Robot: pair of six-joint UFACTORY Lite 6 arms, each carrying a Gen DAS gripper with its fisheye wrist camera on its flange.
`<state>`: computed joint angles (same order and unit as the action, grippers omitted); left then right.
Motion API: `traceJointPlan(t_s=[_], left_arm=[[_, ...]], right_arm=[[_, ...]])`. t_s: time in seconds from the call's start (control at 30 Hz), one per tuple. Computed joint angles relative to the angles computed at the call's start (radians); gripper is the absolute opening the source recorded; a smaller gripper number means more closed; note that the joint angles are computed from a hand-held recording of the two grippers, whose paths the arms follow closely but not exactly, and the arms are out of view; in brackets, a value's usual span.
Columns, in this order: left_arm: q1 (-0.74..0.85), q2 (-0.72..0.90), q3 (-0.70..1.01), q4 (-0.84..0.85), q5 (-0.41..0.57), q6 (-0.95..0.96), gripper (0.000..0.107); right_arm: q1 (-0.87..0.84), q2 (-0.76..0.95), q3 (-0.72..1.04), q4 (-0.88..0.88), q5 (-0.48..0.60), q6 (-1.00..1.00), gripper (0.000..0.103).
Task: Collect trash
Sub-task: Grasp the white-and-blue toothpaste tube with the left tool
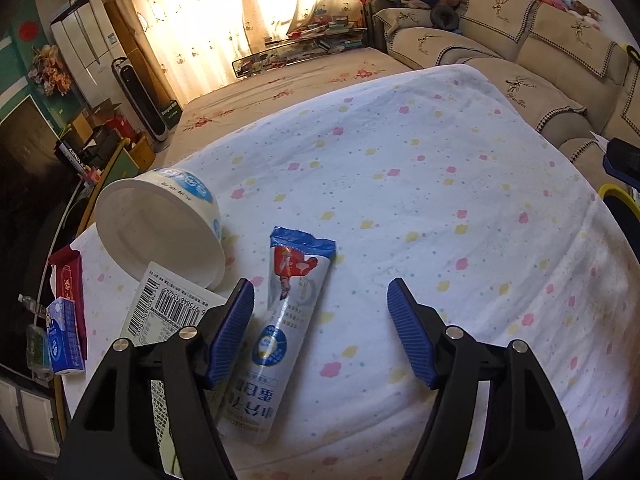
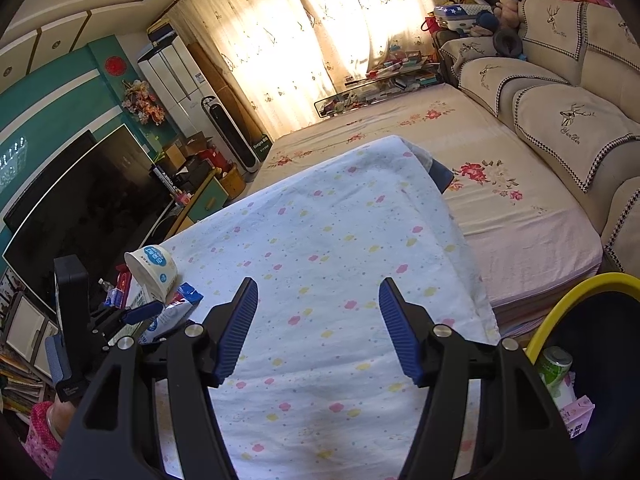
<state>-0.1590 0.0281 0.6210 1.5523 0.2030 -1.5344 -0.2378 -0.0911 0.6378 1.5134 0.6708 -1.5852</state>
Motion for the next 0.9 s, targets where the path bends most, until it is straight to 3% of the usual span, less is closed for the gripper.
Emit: traceJointPlan(t_s=[0.17, 0.33, 0.4, 0.53, 0.73, 0.8, 0.9], left_arm=[[0.02, 0.036, 0.012, -0.026, -0.004, 0.03, 0.071], [0.039, 0.02, 0.006, -0.218, -0.069, 0.211, 0.043], [0.023, -0.006, -0.018, -0.262, -0.067, 0.245, 0.027], [-0.042, -0.111, -0.111, -0.403, -0.077, 0.34, 0.023], [-0.322, -0.291, -0.247, -0.569, -0.015, 0.315, 0.022], [-0.454, -0.313, -0.257, -0.561, 0.025, 0.227, 0.022], [-0.655, -0.272, -0.211, -0.482, 0.079, 0.034, 0.022]], right_arm=[[0.009, 0.014, 0.007, -0.007, -0.006, 0.001, 0.06], [0.01, 0.022, 0.012, -0.014, -0.002, 0.006, 0.06], [0.004, 0.024, 0.014, -0.013, 0.002, 0.007, 0.06], [-0.044, 0.013, 0.012, 0.003, 0.033, -0.002, 0.06], [-0.13, -0.021, 0.015, 0.016, 0.077, 0.0, 0.06], [-0.172, -0.046, 0.011, 0.005, 0.1, 0.003, 0.06], [-0.315, -0.082, 0.005, -0.063, 0.221, 0.02, 0.06]])
